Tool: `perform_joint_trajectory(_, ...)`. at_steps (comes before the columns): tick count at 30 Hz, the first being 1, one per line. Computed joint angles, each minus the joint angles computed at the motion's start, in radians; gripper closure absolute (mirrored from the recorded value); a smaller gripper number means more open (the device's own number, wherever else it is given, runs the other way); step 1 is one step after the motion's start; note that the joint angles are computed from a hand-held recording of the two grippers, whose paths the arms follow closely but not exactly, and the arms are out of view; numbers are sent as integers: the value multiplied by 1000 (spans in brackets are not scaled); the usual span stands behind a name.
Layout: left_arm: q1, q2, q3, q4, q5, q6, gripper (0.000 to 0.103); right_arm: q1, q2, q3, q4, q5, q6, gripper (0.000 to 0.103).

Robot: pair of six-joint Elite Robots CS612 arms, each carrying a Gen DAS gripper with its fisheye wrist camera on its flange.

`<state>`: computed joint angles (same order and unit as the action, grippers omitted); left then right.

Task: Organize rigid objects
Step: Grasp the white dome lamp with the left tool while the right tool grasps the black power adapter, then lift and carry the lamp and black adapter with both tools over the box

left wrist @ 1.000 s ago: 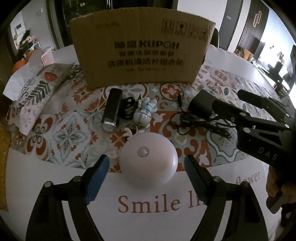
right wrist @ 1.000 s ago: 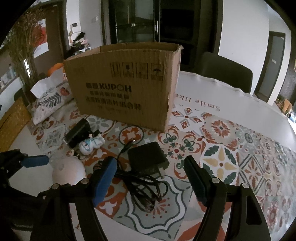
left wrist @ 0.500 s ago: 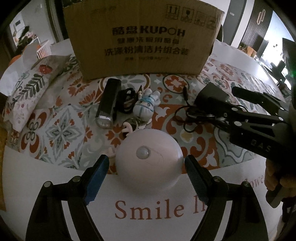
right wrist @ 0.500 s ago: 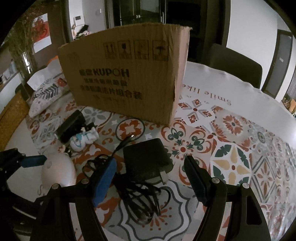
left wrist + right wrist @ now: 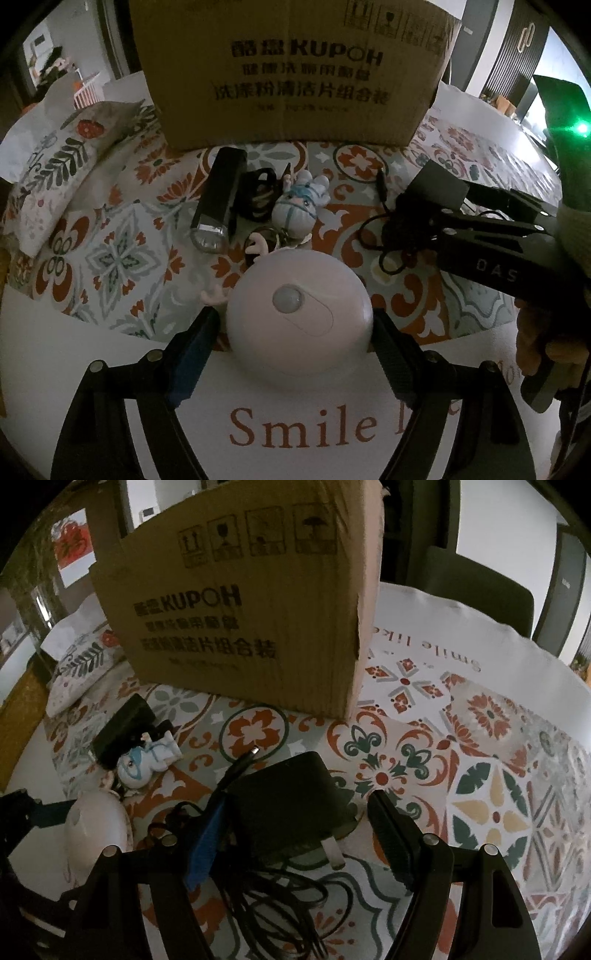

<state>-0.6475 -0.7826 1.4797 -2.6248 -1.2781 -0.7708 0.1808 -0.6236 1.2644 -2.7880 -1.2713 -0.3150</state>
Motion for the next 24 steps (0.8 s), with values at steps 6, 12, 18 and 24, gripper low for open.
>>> perform_joint_trajectory(6,1,-1,10,-29,3,5,29,3,-5,15,-25,-10,24,37)
perform_joint_trajectory(12,2,-9,27,-46,-6,4,29,3,-22,44,-41,-27,46,38)
perform_joint_trajectory(18,-3,-27,54,-79,4,5,29,5,-49,85,-64,-40,58,39)
perform_joint_trajectory(24,-12,-52,88,-123,46,17,29,4,-75,123,-104,-39,92,40)
